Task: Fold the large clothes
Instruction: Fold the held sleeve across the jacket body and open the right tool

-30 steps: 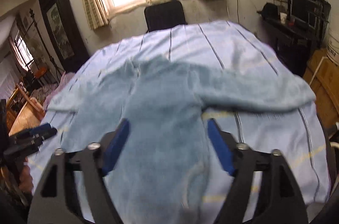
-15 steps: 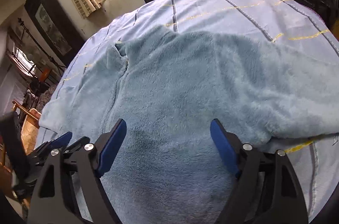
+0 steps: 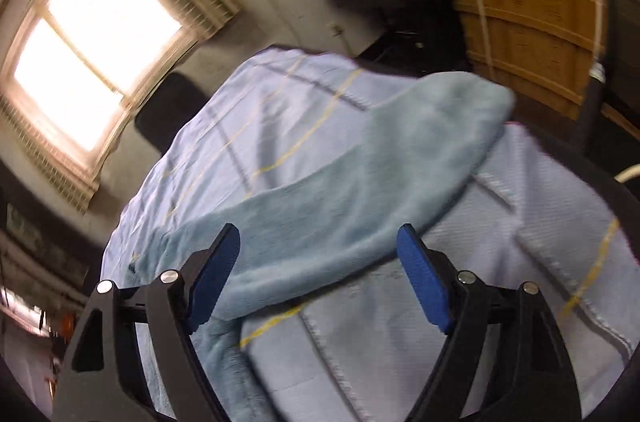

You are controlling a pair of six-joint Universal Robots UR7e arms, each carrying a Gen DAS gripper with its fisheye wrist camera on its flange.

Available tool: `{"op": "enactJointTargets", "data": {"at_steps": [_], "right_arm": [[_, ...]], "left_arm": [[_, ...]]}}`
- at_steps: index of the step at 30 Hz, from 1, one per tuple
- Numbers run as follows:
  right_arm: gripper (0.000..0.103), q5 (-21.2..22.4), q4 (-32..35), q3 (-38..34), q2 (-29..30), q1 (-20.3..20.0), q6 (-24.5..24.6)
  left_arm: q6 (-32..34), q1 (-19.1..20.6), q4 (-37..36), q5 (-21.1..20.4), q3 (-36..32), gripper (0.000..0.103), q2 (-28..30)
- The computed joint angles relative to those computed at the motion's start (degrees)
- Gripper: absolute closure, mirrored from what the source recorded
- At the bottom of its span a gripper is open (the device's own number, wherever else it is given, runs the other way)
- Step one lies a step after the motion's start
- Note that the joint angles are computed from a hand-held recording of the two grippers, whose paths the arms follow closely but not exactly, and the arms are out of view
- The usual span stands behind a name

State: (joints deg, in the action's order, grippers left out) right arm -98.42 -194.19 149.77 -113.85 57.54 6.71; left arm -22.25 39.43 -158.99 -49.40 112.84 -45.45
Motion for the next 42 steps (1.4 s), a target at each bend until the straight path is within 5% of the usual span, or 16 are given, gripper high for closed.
{"op": "enactJointTargets", "data": {"at_steps": [5, 7, 14, 17, 20, 21, 25, 31, 36, 42], "right_arm": [[0.026, 1.8, -0.5, 1.9, -3.0, -4.9, 2.0], [0.036, 3.7, -0.3, 1.6, -2.0, -7.2, 2.6], [0.054, 19.4, -1.4, -0.2, 1.6, -18.6, 8.8], [0.057, 24.1, -3.4, -0.5, 2.3, -22.2, 10.6], [0.078, 24.5, -5.1, -1.1, 3.9, -22.8, 11.5], [0.096, 23.8, -5.3, -1.2, 4.3, -22.5, 11.4], [0.096, 25.4, -8.0, -0.1, 2.9, -22.1, 9.9], [0.096, 12.4, -14.1, -1.5, 7.8, -4.9, 0.2], [0.096, -0.7, -15.6, -6.4, 17.9, 13.7, -7.0], [0.096, -7.2, -11.8, -12.7, 31.2, 28.0, -11.8]], "left_arm": [[0.5, -0.2, 0.5, 0.8, 0.0, 0.007, 0.2], [0.6, -0.2, 0.0, 0.6, 0.2, 0.007, 0.0], [3.8, -2.2, -7.9, 7.1, 2.7, 0.004, -1.5], [0.6, -0.8, -3.0, 6.4, 1.3, 0.004, -1.2], [-1.9, 1.2, 4.7, 3.7, -1.2, 0.004, -0.4], [-1.9, 1.3, 5.1, 3.6, -1.3, 0.004, -0.4], [-1.6, 1.1, 3.1, 4.5, -0.5, 0.004, -0.7], [-1.6, 1.0, 0.0, 5.7, 0.7, 0.004, -3.1], [-2.0, 1.4, -0.8, 5.8, 0.4, 0.004, -4.5], [-2.9, 2.2, -1.3, 3.6, 0.6, 0.004, -5.8]]}}
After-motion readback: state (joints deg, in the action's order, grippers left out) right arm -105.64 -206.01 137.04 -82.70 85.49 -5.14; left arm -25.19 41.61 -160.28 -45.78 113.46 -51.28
